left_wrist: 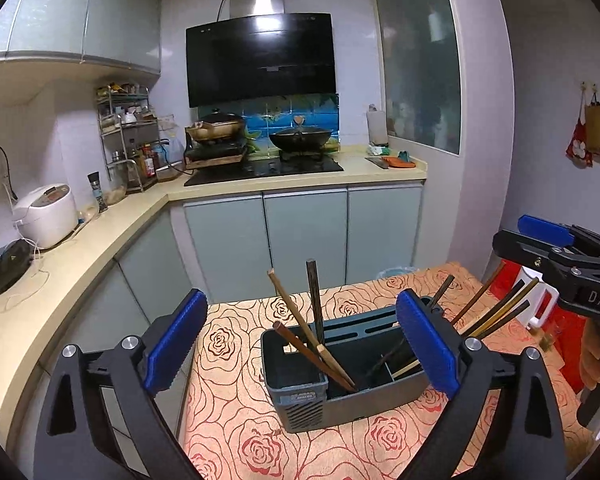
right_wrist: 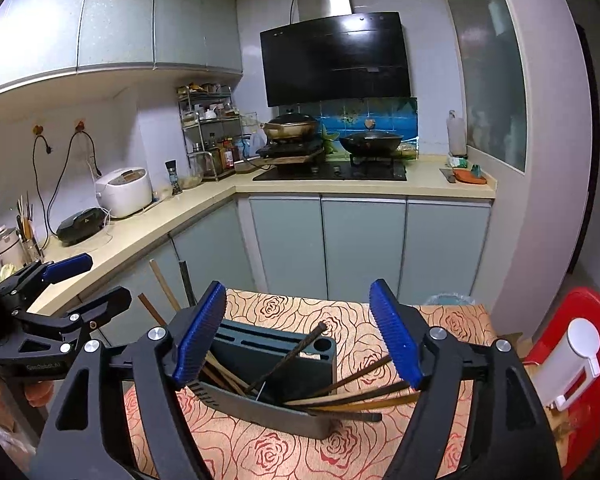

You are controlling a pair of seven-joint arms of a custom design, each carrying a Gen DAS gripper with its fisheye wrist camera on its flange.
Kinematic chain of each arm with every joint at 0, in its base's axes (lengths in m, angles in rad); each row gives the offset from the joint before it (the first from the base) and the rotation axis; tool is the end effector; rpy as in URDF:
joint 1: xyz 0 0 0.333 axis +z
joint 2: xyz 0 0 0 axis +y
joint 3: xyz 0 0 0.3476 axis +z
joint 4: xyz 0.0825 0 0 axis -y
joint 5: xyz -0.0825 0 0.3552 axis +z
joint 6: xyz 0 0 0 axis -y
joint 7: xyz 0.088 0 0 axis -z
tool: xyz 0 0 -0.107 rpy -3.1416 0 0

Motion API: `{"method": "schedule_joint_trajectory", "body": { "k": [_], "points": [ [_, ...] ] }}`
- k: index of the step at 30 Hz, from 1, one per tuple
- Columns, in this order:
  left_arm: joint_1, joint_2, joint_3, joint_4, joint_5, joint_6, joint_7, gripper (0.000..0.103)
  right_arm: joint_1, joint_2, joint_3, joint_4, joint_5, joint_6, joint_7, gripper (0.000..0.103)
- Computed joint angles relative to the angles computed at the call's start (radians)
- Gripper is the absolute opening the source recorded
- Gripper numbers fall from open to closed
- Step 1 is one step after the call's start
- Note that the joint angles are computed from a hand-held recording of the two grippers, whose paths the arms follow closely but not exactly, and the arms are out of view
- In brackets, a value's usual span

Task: Organize utensils
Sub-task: 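Withdraw the open left tool up and away from the holder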

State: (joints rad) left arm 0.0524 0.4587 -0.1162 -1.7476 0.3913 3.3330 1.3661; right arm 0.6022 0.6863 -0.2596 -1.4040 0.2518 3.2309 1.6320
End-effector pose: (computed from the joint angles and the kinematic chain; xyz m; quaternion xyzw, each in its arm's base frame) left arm 0.6893 -0.0683 0.4944 -0.5211 0.6676 -0.3889 0.3627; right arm 0.7025 0.2985 0.4922 -0.6412 0.5352 -0.2973 0.4625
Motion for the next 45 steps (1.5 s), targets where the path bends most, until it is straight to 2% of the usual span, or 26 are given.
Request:
{"method": "schedule_joint_trajectory", "body": {
  "k": [3,6,10,11,22,29,33,36,42,45],
  "points": [
    [-0.081,-0.015,0.096,-0.031,-0.025,0.032,-0.009,0.093,0.028,-0.016,-0.026,-0.044,0.014,0.031,0.009,0.077],
    [-0.163,-0.029,0.188,-0.069,-0.064,0.063,0.000,0.093,0.077,-0.023,-0.080,-0.083,0.044,0.059,0.009,0.079],
    [-0.224,-0.046,0.251,-0.112,-0.125,0.094,0.030,0.093,0.129,-0.032,-0.126,-0.128,0.095,0.085,-0.006,0.081],
    [-0.258,-0.055,0.284,-0.135,-0.154,0.110,0.044,0.093,0.144,-0.034,-0.139,-0.138,0.109,0.091,-0.012,0.082],
    [-0.373,-0.105,0.357,-0.281,-0.416,0.219,0.240,0.093,0.263,-0.062,-0.202,-0.256,0.282,0.183,-0.137,0.094],
    [-0.350,-0.124,0.304,-0.354,-0.536,0.271,0.332,0.094,0.323,-0.054,-0.231,-0.286,0.393,0.164,-0.218,0.096],
    [-0.314,-0.133,0.256,-0.387,-0.580,0.290,0.363,0.094,0.326,-0.062,-0.213,-0.317,0.425,0.173,-0.235,0.096],
    [-0.290,-0.138,0.227,-0.412,-0.602,0.305,0.375,0.094,0.322,-0.071,-0.190,-0.338,0.444,0.183,-0.255,0.096],
    [-0.261,-0.140,0.193,-0.461,-0.628,0.337,0.383,0.094,0.381,-0.060,-0.225,-0.366,0.530,0.206,-0.306,0.096],
    [-0.239,-0.142,0.171,-0.487,-0.619,0.348,0.365,0.094,0.395,-0.062,-0.216,-0.385,0.572,0.232,-0.340,0.096]
  ]
}}
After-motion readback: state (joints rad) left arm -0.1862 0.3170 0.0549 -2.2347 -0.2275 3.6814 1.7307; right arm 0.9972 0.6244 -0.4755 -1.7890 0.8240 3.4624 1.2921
